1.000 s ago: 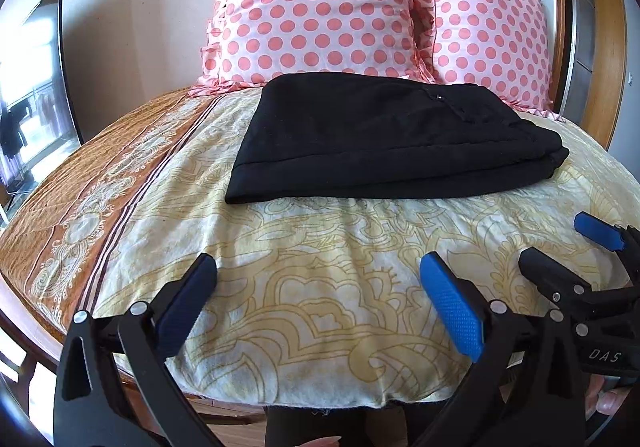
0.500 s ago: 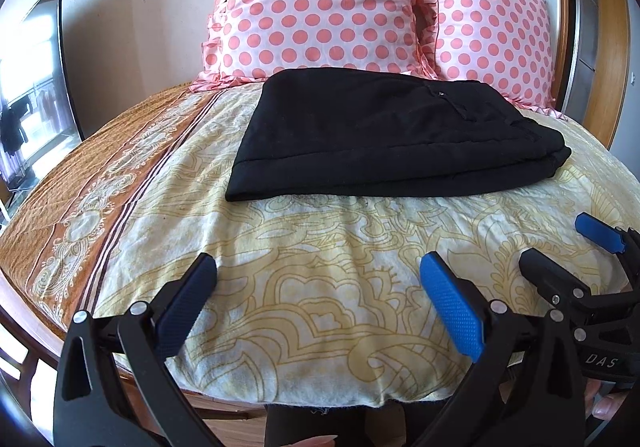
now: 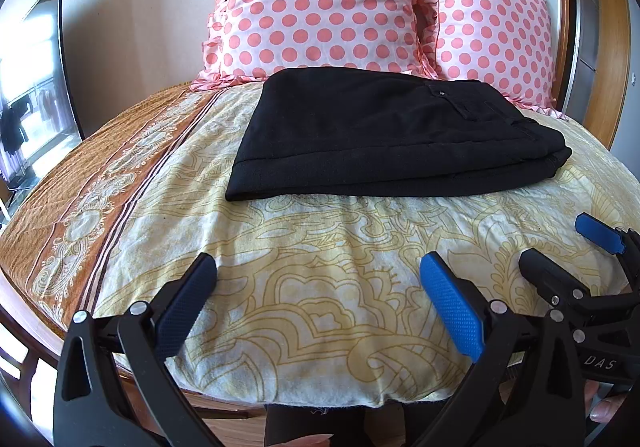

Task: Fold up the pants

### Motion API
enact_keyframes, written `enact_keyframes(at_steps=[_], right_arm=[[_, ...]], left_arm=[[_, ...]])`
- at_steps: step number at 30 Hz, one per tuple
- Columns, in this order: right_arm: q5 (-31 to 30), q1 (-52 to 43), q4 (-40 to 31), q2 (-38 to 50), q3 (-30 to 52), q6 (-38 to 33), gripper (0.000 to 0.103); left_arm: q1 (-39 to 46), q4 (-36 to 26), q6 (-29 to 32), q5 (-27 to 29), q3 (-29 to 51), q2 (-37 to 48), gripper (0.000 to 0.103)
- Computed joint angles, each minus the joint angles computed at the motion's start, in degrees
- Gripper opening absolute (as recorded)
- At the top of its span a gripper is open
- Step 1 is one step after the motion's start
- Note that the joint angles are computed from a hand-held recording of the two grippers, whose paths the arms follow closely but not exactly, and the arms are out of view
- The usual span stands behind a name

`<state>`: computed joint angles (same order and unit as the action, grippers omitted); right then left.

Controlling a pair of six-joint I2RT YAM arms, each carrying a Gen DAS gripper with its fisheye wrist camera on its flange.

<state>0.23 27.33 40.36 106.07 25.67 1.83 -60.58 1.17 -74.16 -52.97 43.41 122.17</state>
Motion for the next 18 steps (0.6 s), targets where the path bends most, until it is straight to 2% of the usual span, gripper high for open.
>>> enact_keyframes(at_steps=[18], right_arm=[[-0.08,-0.03,-0.47,-0.18,0.40,-0.02,0.102]], left_arm=[[0.50,1.23,0.68,0.57,-0.54,0.03,0.101]])
